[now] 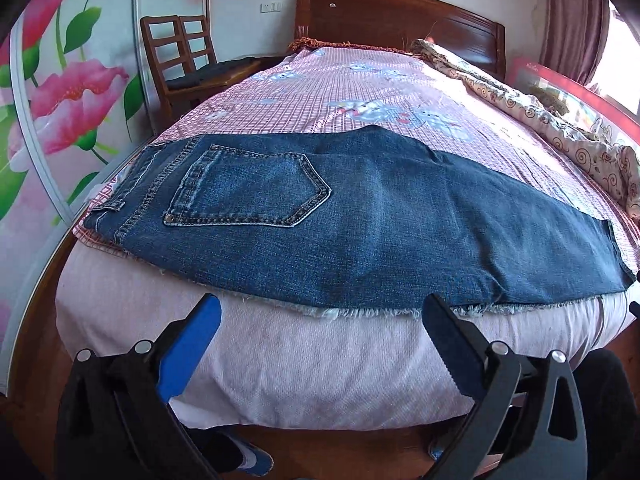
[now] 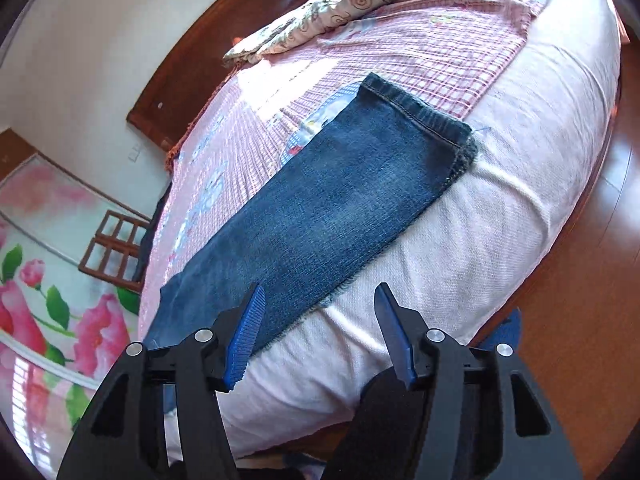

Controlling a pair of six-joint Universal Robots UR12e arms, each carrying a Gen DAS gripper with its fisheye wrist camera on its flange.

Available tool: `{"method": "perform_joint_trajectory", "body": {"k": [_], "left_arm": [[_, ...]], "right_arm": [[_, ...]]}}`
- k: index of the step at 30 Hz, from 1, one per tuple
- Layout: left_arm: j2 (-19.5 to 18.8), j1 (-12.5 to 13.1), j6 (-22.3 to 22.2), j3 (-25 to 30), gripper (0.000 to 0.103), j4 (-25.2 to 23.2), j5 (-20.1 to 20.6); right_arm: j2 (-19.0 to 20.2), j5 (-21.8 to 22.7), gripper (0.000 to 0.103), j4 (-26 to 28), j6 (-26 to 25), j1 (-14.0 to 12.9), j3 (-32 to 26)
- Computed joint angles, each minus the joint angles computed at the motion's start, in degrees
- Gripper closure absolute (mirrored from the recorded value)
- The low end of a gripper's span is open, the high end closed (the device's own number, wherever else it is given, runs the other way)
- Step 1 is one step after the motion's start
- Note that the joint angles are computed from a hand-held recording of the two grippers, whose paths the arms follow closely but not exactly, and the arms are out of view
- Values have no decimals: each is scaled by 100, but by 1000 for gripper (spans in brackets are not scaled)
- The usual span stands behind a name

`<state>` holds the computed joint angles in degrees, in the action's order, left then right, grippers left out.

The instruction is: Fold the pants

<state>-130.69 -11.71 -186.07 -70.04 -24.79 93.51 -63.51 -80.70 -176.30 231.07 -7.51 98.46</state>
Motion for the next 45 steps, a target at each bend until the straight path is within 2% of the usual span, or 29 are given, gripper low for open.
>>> {"method": "perform_joint_trajectory", "body": {"k": [6, 12, 15, 19, 22, 24, 25, 26, 27, 29, 31, 33, 39, 43, 45], "left_arm": [[-12, 0, -21, -13, 2, -48, 50], [-16, -9, -39, -10, 2, -35, 56], [-24, -13, -25, 0, 2, -62, 53], [-35, -15, -29, 20, 2, -134, 34], [-42, -29, 8, 29, 2, -162, 50], [-52, -38, 4, 55, 2, -206, 34], [-53, -40, 0, 56, 2, -210, 27], [-54, -42, 3, 58, 2, -220, 11], [-54, -43, 15, 62, 2, -237, -2], [-50, -48, 43, 62, 2, -242, 9], [-42, -50, 34, 66, 2, -263, 11], [-44, -62, 22, 98, 2, -232, 0], [-211, -147, 239, 467, 2, 131, -663], [-419, -239, 398, 895, 2, 168, -1475], [-482, -321, 523, 1032, 2, 257, -1484]], "right_arm": [[159, -82, 47, -895, 1659, -365, 266], [378, -43, 47, -1549, 2337, -527, 275], [454, -17, 47, -1731, 2409, -559, 235], [511, 7, 47, -1711, 2371, -576, 118], [496, 27, 47, -1457, 2307, -577, 61], [482, 2, 53, -1360, 2459, -573, 66], [475, -22, 60, -1292, 2444, -568, 63], [444, -65, 75, -1094, 2309, -556, 50], [411, -137, 80, -947, 2163, -543, 72], [425, 1, 82, -1198, 2267, -582, 180], [371, 49, 84, -1047, 2064, -590, 162], [356, 85, 85, -1156, 1983, -588, 134], [419, 369, 86, -1843, 2201, -604, -17], [469, 617, 86, -2067, 2081, -565, -234], [505, 767, 86, -2086, 1970, -524, -395]]}}
